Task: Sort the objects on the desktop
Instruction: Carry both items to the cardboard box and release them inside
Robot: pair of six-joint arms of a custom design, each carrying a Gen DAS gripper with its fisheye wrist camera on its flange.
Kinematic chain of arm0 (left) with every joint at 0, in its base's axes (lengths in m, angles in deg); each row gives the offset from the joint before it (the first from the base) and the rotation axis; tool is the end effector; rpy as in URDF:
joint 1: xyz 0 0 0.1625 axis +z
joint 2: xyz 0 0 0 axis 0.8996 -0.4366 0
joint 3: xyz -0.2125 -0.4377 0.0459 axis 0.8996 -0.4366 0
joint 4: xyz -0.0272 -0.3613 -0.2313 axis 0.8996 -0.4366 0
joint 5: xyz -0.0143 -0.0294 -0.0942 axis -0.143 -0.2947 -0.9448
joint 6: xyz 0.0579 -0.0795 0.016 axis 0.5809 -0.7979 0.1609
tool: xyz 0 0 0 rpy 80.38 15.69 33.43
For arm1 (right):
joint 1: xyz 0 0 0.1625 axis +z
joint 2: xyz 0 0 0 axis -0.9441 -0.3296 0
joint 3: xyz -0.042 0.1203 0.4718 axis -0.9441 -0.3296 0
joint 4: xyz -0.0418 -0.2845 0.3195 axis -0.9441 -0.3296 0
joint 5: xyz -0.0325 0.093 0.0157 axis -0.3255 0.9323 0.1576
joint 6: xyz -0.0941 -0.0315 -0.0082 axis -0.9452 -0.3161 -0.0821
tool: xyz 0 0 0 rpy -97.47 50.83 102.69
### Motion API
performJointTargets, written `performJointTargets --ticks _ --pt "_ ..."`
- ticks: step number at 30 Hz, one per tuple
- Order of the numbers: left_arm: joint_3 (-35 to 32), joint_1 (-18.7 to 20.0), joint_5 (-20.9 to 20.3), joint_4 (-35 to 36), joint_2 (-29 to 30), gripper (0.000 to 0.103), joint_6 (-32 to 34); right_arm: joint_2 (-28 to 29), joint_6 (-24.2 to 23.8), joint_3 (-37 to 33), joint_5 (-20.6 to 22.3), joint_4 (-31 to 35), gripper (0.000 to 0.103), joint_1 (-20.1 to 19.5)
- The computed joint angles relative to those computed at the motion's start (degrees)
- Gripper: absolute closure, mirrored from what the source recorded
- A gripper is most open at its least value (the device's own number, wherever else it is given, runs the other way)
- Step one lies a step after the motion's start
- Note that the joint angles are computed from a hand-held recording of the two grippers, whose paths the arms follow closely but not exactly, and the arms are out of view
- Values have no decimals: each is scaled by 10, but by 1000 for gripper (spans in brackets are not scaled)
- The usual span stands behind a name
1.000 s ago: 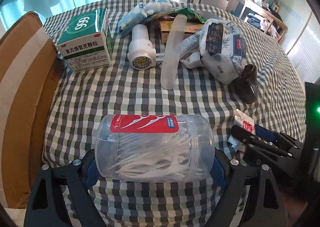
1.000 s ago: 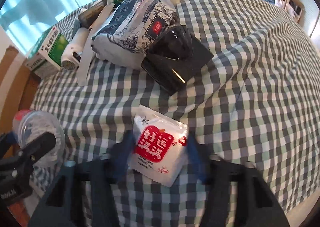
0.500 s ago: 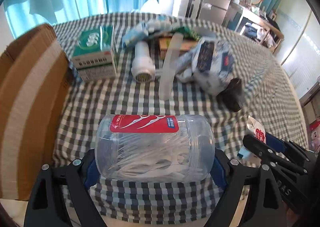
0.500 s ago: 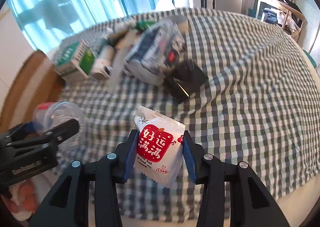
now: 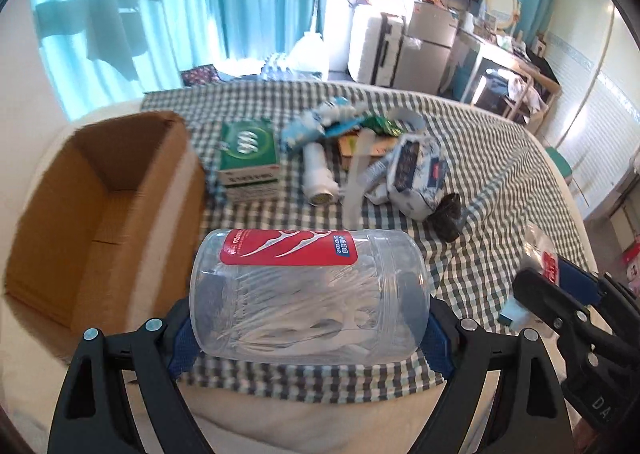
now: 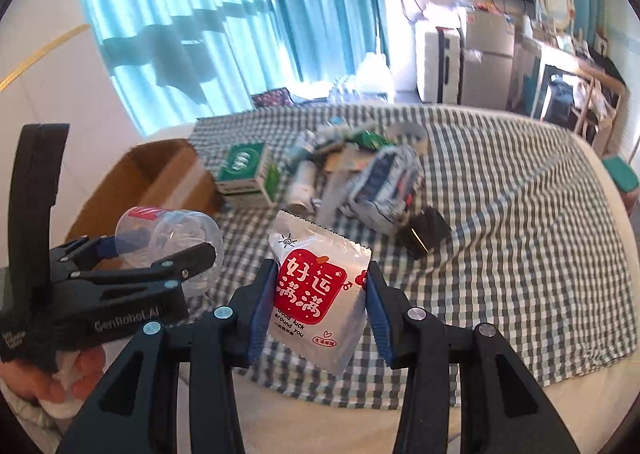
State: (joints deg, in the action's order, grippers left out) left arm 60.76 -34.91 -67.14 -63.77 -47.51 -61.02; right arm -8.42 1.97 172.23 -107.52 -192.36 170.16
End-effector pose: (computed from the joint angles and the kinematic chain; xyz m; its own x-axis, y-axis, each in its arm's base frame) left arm -0.4570 -0.4983 0.1581 -0.7386 -0.0637 -0.6711 0.3572 0.8073 -0.4698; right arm 0.1802 -0.5033 0.4000 -0.7800 -0.2970 0.5509 -0.5587 0.7269 -0.3992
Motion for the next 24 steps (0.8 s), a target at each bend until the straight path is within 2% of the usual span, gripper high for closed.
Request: performJointTargets --ticks 10,15,21,24 --pt "13 -34 55 125 -89 14 -106 -4 -5 -3 16 2 60 73" --pt "25 -43 90 243 -142 14 -215 20 0 -14 41 18 60 108" --pt "33 -28 94 359 -186 14 -325 70 2 -34 68 42 60 140" --pt "50 -15 92 361 -209 14 -338 100 4 -47 78 51 60 147"
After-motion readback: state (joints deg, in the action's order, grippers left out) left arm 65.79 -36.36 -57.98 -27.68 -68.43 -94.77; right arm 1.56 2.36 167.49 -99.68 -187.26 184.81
